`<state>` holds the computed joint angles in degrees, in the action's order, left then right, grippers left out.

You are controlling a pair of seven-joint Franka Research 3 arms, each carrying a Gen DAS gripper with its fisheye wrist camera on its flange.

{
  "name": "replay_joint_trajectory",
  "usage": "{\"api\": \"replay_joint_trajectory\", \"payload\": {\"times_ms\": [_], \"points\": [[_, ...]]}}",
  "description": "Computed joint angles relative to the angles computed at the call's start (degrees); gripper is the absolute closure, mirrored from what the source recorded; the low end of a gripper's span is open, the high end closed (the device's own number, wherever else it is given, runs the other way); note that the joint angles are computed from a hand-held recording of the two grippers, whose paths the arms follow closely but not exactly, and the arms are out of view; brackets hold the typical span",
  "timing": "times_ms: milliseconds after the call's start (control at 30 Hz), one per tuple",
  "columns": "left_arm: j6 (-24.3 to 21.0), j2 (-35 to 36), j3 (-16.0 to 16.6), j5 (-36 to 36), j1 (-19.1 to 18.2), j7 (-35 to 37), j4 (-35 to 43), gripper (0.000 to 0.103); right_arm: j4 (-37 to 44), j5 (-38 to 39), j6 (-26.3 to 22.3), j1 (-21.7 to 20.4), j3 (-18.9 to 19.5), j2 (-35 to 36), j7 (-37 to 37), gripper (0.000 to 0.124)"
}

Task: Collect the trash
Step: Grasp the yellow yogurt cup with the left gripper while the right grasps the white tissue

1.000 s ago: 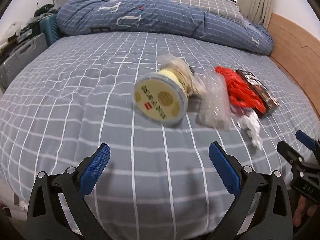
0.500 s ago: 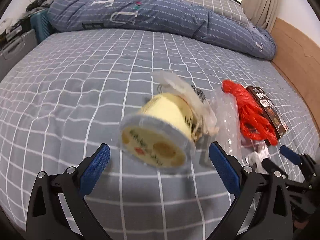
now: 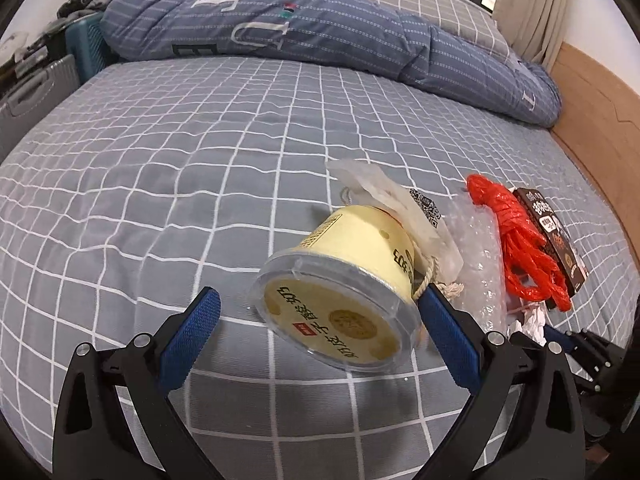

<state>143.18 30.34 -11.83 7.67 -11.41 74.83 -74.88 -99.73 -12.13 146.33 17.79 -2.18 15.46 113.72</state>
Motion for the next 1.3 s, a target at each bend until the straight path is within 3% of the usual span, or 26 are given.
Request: {"api": "replay_joint_trajectory", "payload": {"times_ms": [100, 433, 700, 900, 1300], "points": [[-0.14, -0.65, -0.56, -0.60, 0.61, 1.45, -0.44, 0.006, -0.09, 0.46, 0.00, 0.02, 0.26, -0.05, -0.53, 0.107], [1.07, -1.07, -1.33, -3.48, 2.16, 1.45, -1.01, 0.005, -0.03, 0.36, -0.28, 0.14, 0.20, -0.16, -0.96, 0.107], [0.56, 0.32, -1.52, -4.09, 1.43, 2.28, -0.49, 0.005, -0.73, 0.65, 0.16, 0.16, 0.37, -0.59, -0.98, 0.110], [0.85, 1.96, -2.56, -5.31, 1.58, 4.64, 0.45, 0.018, -1.06, 0.75, 0.17, 0.20, 0.53, -0.90, -1.06, 0.110], [2.51, -0.51, -0.08, -2.04, 0.03, 0.63, -1.58, 0.019, -1.13, 2.46, -0.17, -0.37, 1.07, -2.14, -1.67, 0.112]]}}
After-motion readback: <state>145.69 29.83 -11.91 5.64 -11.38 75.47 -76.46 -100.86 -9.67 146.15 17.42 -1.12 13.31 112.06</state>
